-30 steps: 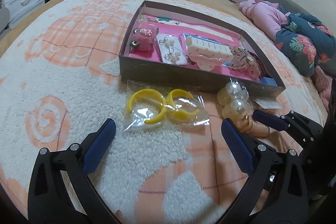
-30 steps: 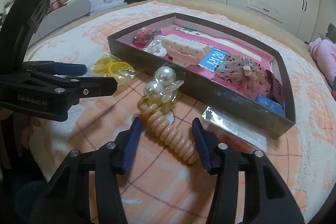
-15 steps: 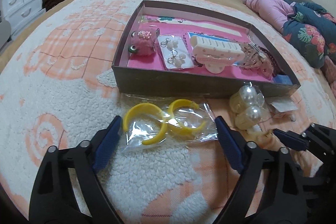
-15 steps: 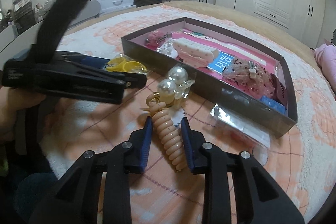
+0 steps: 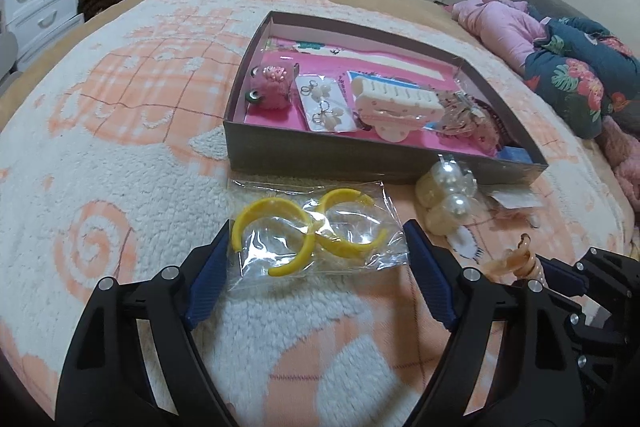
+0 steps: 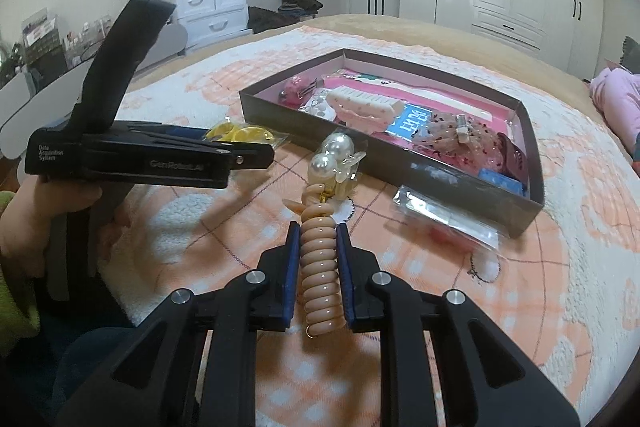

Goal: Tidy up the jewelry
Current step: 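Grasp the yellow bangle packet with the left tool while the right grasps the peach spiral tie, then carry the bangle packet and spiral tie into the tray box, open both tools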

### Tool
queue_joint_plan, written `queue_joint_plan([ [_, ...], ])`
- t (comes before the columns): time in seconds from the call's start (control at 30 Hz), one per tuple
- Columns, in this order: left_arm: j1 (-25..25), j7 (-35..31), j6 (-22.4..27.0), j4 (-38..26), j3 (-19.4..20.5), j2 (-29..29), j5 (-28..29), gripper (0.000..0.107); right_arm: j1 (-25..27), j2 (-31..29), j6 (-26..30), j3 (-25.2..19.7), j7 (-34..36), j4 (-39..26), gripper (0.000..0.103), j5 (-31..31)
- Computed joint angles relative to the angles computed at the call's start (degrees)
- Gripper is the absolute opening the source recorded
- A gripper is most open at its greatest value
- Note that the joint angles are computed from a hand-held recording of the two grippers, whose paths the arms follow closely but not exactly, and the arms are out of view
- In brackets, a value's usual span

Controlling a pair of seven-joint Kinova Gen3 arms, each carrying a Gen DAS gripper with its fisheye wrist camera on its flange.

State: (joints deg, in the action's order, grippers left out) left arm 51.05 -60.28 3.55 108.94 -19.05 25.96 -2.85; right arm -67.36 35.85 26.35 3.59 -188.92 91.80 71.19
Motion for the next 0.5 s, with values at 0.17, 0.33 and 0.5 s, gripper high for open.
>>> queue_joint_plan([
  [0.17, 4.29, 0.02, -1.97, 2.55, -3.66, -1.83, 0.79, 0.073, -0.92, -1.4, 0.62, 0.1, -4.0, 1.72, 0.018, 2.54],
  [0.33, 9.43, -1.64, -3.25, 4.11, -8.36, -3.13, 3.0, 0.073, -0.42, -3.19, 2.78, -1.89, -8.39, 3.63, 0.018, 6.48],
  [0.5, 13.32, -4.0, -4.25, 4.63, -12.15, -3.79, 5.95, 0.073, 1.25, -4.23, 5.54, -4.76, -10.53, 4.37, 0.018, 8.57],
])
